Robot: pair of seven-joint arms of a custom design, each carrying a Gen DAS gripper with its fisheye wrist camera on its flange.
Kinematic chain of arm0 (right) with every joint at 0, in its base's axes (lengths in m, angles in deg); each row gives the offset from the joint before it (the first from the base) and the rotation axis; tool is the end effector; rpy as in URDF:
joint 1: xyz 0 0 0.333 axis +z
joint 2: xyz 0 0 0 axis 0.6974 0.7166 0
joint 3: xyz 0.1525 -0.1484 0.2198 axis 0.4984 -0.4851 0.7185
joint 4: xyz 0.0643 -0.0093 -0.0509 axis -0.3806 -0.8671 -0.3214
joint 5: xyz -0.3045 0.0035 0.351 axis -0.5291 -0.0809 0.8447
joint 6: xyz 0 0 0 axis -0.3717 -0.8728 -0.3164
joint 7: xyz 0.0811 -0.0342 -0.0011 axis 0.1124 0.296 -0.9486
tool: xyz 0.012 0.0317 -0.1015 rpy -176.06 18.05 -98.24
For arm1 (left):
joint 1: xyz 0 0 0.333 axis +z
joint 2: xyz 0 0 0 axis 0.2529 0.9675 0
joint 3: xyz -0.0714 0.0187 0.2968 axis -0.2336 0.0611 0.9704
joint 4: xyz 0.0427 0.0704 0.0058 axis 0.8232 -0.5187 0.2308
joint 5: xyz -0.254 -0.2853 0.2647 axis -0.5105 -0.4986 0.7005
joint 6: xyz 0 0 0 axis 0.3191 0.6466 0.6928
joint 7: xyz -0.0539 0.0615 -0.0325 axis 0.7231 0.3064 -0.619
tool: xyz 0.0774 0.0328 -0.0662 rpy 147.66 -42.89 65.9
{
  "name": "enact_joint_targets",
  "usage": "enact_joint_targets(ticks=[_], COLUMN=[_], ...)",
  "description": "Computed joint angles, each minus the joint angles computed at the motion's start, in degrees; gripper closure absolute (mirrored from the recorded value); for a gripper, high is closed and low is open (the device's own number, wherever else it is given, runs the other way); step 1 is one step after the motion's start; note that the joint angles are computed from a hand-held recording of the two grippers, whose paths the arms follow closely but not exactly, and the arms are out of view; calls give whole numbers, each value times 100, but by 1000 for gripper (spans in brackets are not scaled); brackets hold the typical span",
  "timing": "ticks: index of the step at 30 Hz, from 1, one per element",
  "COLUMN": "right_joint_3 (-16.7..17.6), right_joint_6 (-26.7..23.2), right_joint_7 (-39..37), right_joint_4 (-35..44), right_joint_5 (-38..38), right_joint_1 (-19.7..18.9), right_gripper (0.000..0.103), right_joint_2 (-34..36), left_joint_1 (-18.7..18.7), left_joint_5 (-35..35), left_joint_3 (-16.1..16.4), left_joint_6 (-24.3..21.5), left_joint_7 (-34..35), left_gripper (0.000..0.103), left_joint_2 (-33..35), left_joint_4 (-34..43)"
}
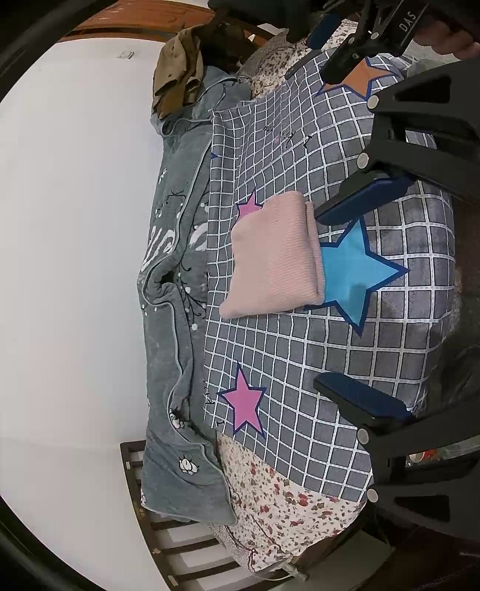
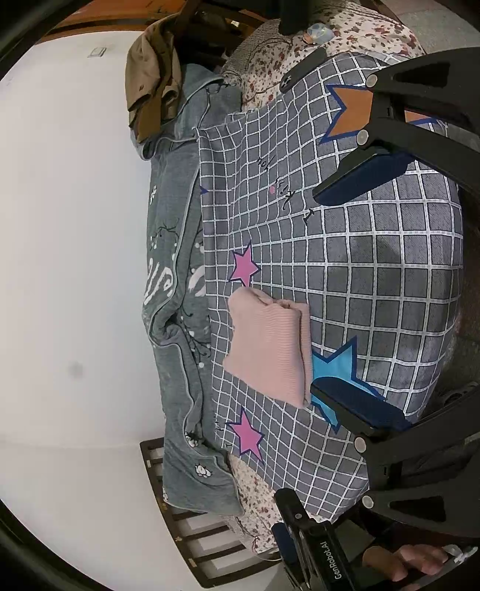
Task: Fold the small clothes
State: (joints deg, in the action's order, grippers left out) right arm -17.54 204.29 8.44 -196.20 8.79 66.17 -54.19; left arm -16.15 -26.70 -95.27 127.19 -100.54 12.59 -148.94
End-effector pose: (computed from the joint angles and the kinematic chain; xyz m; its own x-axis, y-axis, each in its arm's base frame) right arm 0.5192 0.3125 0.5179 0.5034 -0.8635 -0.0310 -0.4735 -0.2456 -0.8459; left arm 0.4297 -0.4760 0.5072 0.4515 -0.8904 0.0578 -0.4857 -0.2996 -0.8212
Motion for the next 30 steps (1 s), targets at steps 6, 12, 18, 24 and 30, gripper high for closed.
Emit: enact_joint_targets(ticks=[6, 12, 18, 24, 30], right_joint_3=[-13, -19, -8, -5, -7], right_joint_6=[-28, -10, -26, -20, -22], right_joint_7=[5, 5, 20, 33, 54], right_joint_4=[-4, 0, -15, -19, -20], right_joint_5=[24, 34, 37, 30, 21], right_joint_1=[13, 17, 11, 9, 17], right_gripper=[10, 10, 10, 10, 10], right_joint_2=[-16, -10, -35, -42, -48], left_joint_1=[5, 33, 40, 36, 31], left_joint_5=[-2, -9, 0, 15, 29], left_joint_3=[2, -6, -16, -14, -13], left_joint_6=[36, 69, 37, 6, -3], left_joint_7=[-52, -34, -17, -10, -10], left_gripper=[22, 22, 22, 22, 22], left_joint_2=[-38, -72, -63, -42, -49], left_joint_4=[-36, -71, -42, 11, 13])
